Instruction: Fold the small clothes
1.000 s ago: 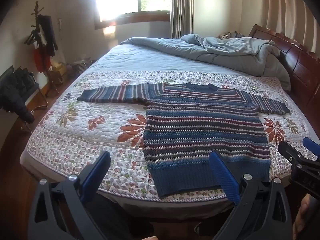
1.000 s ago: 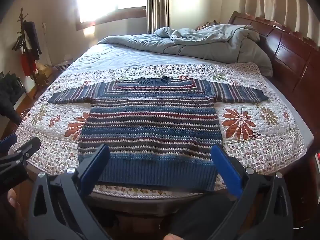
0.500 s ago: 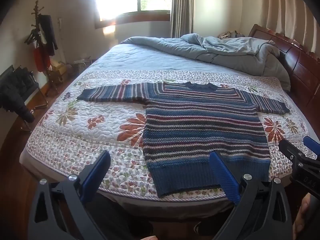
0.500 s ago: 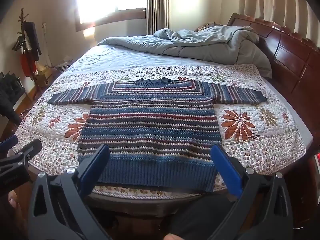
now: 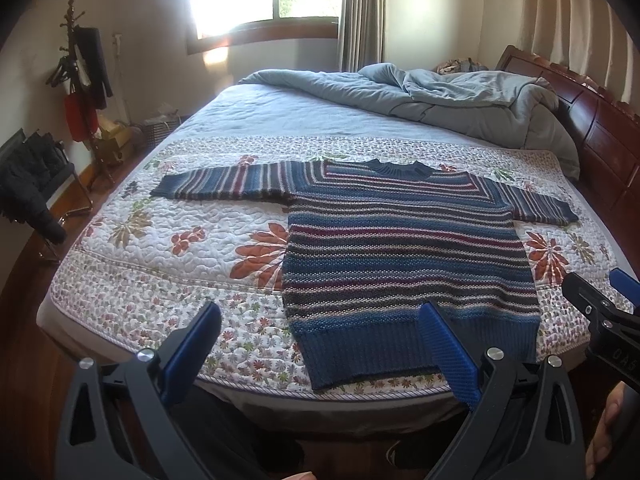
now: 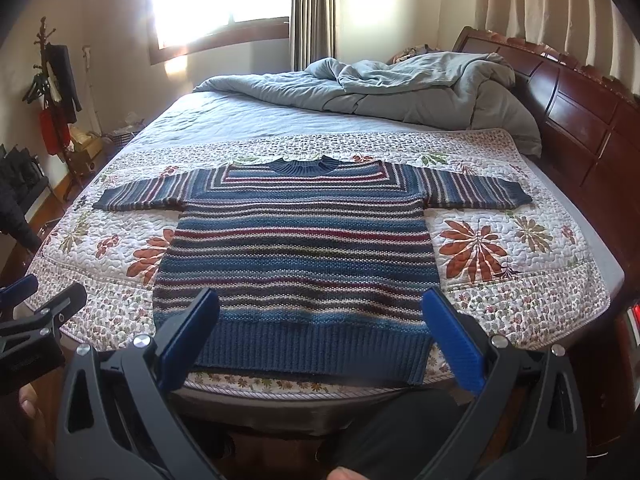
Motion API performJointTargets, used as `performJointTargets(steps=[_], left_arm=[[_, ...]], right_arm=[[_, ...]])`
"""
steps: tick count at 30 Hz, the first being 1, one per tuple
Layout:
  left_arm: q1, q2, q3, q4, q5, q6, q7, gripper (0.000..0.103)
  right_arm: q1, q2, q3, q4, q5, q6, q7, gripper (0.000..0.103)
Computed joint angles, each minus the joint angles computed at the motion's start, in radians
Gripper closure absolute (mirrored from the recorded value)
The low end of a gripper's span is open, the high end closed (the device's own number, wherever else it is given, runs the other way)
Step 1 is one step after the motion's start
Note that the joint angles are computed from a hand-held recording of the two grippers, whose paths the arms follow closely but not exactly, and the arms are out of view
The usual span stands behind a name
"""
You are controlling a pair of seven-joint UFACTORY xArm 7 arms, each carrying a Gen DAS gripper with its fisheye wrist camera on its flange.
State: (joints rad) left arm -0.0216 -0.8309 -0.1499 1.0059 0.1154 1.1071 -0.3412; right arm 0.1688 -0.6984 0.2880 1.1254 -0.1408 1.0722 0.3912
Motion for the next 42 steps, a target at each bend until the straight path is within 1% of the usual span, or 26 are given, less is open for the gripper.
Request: performJointTargets(steps=[19,42], left_arm=[[0.000,0.000,-0.002,-0.006,0.005,-0.006,-0.006,0.004],[0.007,-0.008,0.012,-0.006,0.001,-0.002,0.009,0.004]], right_arm=[[0.001,0.004,-0.003,0.004,-0.001,0.000,-0.005,0.002],[0.009,0.030,0.008,0.027,-0.010,-0.004,-0.001,0.002]])
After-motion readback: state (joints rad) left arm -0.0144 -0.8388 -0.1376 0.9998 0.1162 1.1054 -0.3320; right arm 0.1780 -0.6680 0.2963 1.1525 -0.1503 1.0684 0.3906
